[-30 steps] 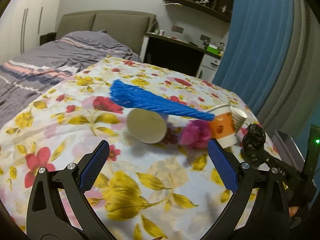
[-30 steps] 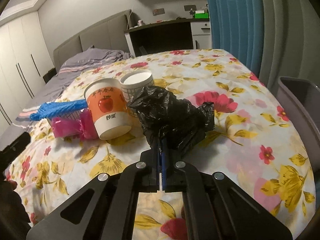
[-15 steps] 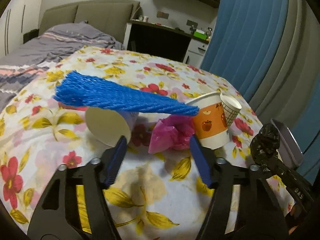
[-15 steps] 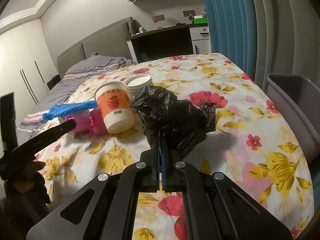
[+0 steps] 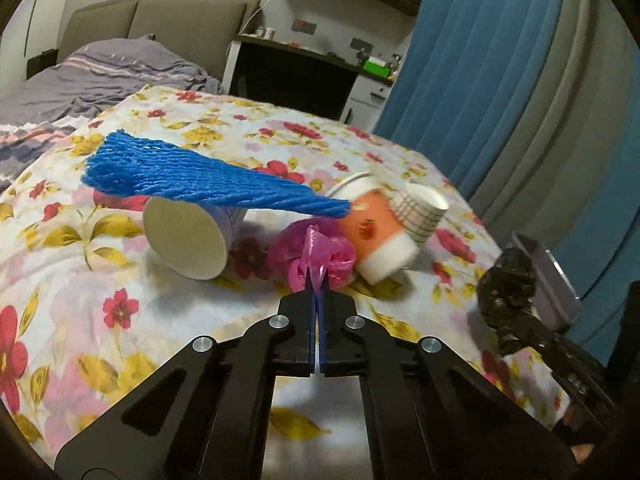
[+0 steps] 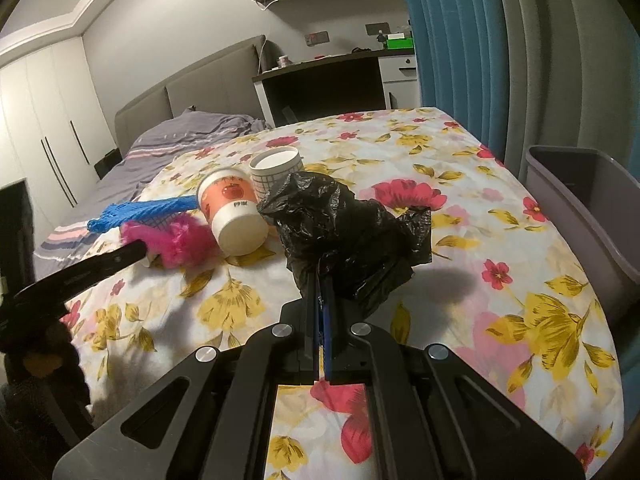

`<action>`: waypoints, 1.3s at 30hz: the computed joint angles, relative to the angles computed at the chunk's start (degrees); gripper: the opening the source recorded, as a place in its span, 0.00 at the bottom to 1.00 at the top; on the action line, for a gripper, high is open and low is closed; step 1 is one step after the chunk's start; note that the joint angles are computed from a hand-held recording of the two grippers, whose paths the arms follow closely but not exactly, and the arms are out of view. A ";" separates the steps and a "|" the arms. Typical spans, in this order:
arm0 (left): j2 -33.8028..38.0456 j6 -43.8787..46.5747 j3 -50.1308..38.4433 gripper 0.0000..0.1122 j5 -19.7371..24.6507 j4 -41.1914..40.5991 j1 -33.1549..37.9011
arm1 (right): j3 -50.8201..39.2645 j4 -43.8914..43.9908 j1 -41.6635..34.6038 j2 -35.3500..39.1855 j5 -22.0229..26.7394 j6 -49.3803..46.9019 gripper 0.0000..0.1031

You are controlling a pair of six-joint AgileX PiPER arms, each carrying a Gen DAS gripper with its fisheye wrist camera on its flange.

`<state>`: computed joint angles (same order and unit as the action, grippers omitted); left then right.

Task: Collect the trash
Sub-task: 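Grasp the pink plastic bag with the left tool, then carry the pink and black bags over the grey bin with both tools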

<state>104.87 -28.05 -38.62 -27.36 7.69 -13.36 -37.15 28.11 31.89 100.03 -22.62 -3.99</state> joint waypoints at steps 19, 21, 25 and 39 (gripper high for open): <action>-13.74 6.89 9.26 0.00 -2.99 -6.79 -8.28 | 5.68 2.78 0.89 -7.36 -2.39 -2.39 0.02; -14.02 8.03 8.82 0.00 -2.46 -8.23 -9.43 | 6.44 2.81 0.47 -8.36 -2.45 -2.72 0.02; -14.41 14.59 6.78 0.00 -0.15 -15.34 -13.04 | 8.11 1.99 -0.68 -10.84 -2.11 -2.89 0.02; -9.84 36.51 -7.39 0.00 6.01 -35.21 -25.45 | 12.21 -0.35 -10.10 -20.27 0.63 -6.80 0.02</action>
<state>95.03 8.47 -46.02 -21.35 -27.52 -38.81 -24.94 27.76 21.78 79.76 -21.99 -10.79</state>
